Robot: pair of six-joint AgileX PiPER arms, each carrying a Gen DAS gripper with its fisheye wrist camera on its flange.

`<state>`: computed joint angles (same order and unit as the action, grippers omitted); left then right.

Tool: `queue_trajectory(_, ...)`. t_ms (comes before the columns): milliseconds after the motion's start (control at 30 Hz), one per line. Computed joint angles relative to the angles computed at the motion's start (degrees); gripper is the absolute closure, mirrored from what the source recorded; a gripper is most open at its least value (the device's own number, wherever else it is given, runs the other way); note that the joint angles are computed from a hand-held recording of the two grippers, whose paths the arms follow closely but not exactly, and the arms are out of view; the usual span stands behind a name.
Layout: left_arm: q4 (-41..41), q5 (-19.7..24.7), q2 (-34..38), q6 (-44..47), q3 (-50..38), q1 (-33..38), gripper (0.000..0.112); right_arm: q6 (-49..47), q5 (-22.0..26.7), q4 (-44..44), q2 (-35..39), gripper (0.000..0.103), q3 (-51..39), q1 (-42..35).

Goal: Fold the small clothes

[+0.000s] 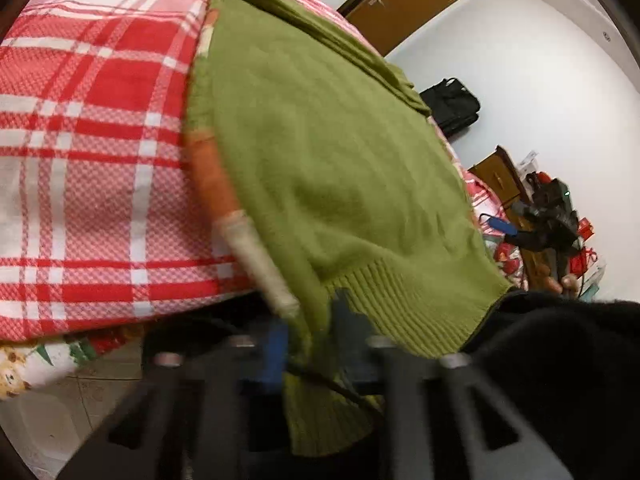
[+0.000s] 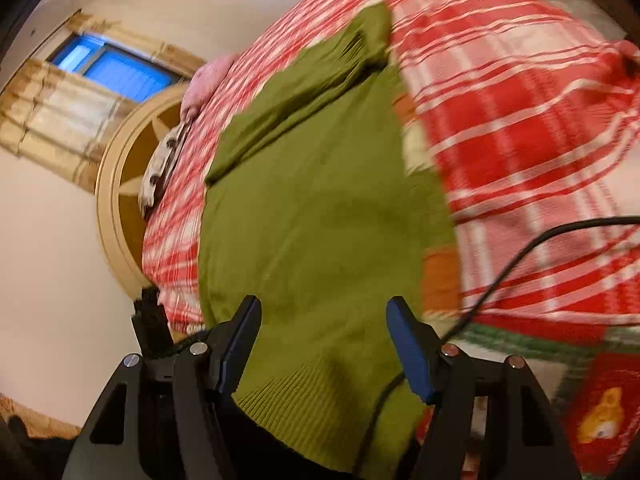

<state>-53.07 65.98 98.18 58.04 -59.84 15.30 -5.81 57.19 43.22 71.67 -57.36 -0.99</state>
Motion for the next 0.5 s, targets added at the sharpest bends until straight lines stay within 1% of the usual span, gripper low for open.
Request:
queue_trajectory(67,-0.6,-0.9,-1.5,0.0,0.8,-0.4,0.097,-0.5,0.5,-0.8,-1.2,0.037,-0.3,-2.8)
queue_trajectory(133,-2.5,-0.6,-2.9,0.3,1.1,-0.7,0.098,-1.0,0.9,-0.7,-1.6,0.037,-0.5,-4.5)
queue_trajectory(167,-5.2,1.3,-3.9,0.9,0.8,0.1,0.098,-1.6,1.2,-0.2,-1.5,0.037,-0.6,-5.5)
queue_trajectory(200,-7.1,1.5,-3.0,1.6,-0.1,0.0,0.098,-2.1,1.4,0.0,-1.3,0.037,-0.8,-6.2)
queue_trajectory(233,-9.7,2.6,-4.3,1.7,-0.8,0.0,0.099,-2.2,1.5,0.0,-1.0,0.037,-1.0,-6.4)
queue_trajectory(267,-11.3,2.7,-5.1,1.5,-1.7,-0.5,0.099,-2.6,1.6,0.4,-0.6,0.037,-1.0,-6.7)
queue_trajectory(433,-13.1,0.2,-6.0,-6.2,-10.7,-6.0,0.099,-2.1,0.9,0.5,0.1,0.037,-0.2,-6.4)
queue_trajectory(467,-12.8,-0.8,-5.5,-8.7,-13.5,-7.2,0.099,-1.2,0.8,-0.9,0.3,0.037,-0.6,-6.0)
queue_trajectory(500,-13.0,-0.3,-4.7,-9.5,-15.1,-6.7,0.099,0.5,0.1,-2.9,0.1,0.037,-0.7,-4.9)
